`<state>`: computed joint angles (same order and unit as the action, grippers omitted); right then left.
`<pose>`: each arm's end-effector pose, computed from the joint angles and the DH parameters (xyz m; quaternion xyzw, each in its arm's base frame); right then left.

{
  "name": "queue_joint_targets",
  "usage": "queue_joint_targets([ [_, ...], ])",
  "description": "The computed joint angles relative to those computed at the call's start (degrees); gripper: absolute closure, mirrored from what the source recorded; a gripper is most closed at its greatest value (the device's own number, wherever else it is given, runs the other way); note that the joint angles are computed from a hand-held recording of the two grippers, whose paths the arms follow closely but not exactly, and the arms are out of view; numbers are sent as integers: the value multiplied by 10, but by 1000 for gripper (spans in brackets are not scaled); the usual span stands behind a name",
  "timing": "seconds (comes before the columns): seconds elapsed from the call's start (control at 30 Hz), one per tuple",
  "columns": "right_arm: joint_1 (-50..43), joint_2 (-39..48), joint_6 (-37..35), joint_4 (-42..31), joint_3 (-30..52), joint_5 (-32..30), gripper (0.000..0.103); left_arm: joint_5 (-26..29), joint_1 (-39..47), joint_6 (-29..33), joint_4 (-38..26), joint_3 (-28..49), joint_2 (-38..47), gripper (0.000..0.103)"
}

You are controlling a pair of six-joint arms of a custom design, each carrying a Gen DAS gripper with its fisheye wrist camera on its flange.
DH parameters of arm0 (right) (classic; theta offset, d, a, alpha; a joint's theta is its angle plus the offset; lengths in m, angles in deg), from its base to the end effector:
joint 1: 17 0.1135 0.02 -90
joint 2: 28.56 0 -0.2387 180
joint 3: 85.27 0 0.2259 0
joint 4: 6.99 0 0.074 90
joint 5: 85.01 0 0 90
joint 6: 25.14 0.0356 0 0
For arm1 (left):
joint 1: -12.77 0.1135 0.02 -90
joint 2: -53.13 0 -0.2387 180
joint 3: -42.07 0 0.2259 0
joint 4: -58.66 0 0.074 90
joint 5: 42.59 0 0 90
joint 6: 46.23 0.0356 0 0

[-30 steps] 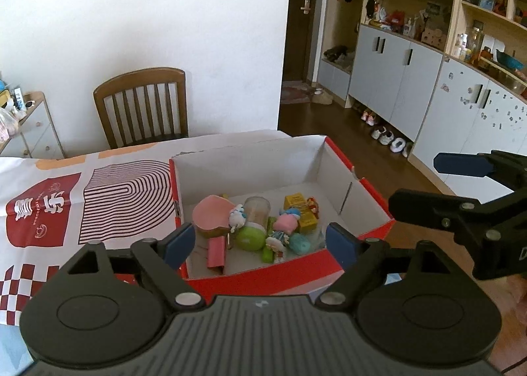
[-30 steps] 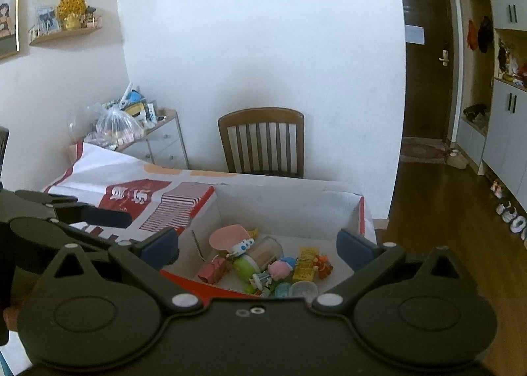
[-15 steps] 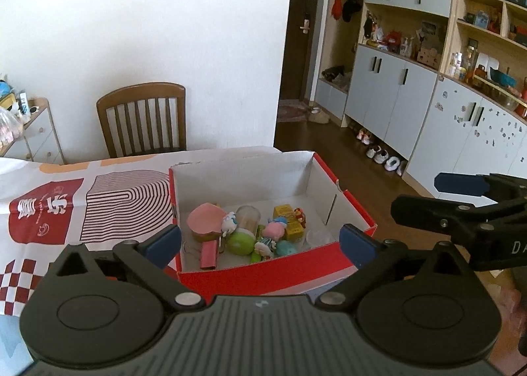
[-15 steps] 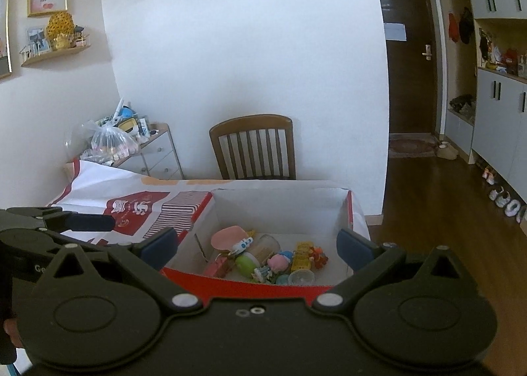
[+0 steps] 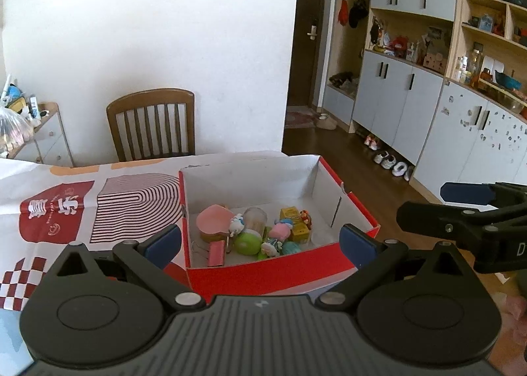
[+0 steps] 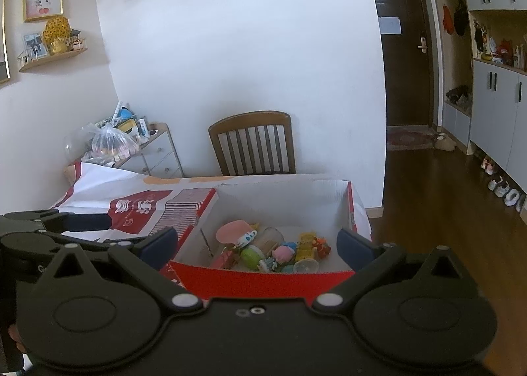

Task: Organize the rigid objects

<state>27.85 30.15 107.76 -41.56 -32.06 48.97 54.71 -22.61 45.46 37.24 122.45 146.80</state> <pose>0.1572 0.1215 0.2317 0.1437 0.8432 0.0265 0.5174 0.2787 -0.2034 0.2375 0.3090 0.8288 -0.1882 0.4268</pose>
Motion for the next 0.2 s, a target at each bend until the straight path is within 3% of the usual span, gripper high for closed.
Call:
queue_joint_targets([
  [0.2, 11, 8, 17, -7, 5, 7, 0, -1, 5, 5, 2, -6, -8, 0],
])
